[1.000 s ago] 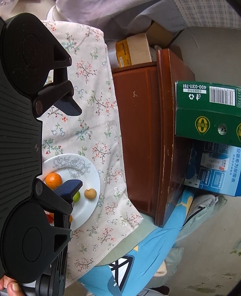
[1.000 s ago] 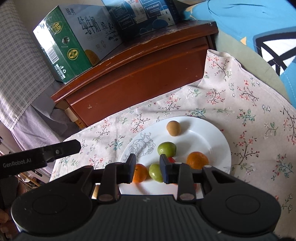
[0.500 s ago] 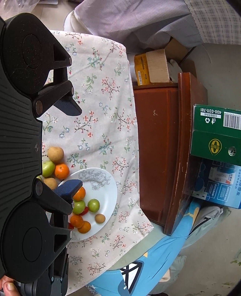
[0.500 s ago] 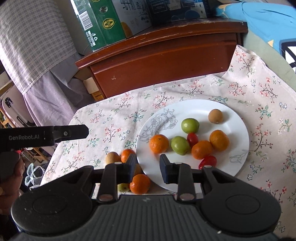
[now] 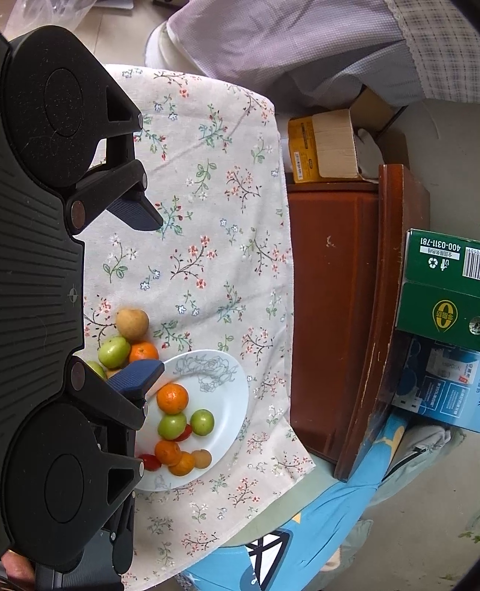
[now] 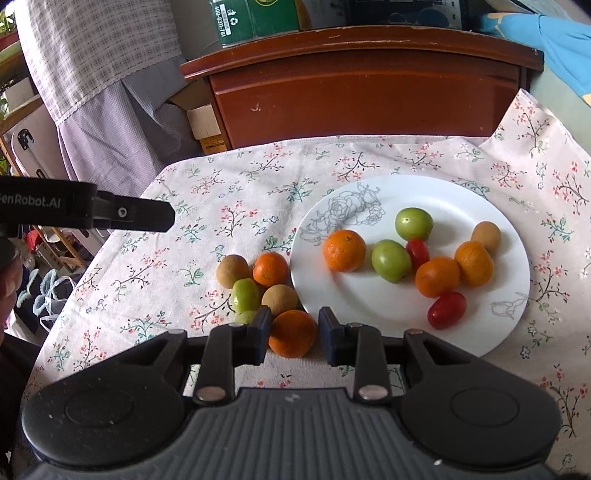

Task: Organize fruits
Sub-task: 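Withdraw both open tools from the plate toward the fruit pile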

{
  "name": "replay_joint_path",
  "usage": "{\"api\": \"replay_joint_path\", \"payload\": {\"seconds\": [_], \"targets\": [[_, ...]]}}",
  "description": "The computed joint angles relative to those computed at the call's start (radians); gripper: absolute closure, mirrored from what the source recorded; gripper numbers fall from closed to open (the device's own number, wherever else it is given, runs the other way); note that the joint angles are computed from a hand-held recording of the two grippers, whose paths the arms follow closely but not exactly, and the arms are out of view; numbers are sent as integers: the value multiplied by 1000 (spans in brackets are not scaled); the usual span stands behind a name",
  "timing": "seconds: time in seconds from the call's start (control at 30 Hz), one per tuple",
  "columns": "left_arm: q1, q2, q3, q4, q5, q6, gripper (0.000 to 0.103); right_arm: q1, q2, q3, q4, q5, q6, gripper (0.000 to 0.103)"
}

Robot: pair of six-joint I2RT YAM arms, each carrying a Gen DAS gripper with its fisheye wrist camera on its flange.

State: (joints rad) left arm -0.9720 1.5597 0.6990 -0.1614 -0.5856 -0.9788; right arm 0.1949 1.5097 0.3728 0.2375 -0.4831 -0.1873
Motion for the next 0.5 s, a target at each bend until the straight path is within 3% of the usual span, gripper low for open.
{"api": "replay_joint_path", "payload": {"seconds": [0.37,0.5], "targets": [[5,12,-13,-9,12,-9,26,13,-70,-15,-141,-63,-67,74],[-2,9,-24,-10,17,-10,26,37,-162,-64,-174,-64,-80,74]]}}
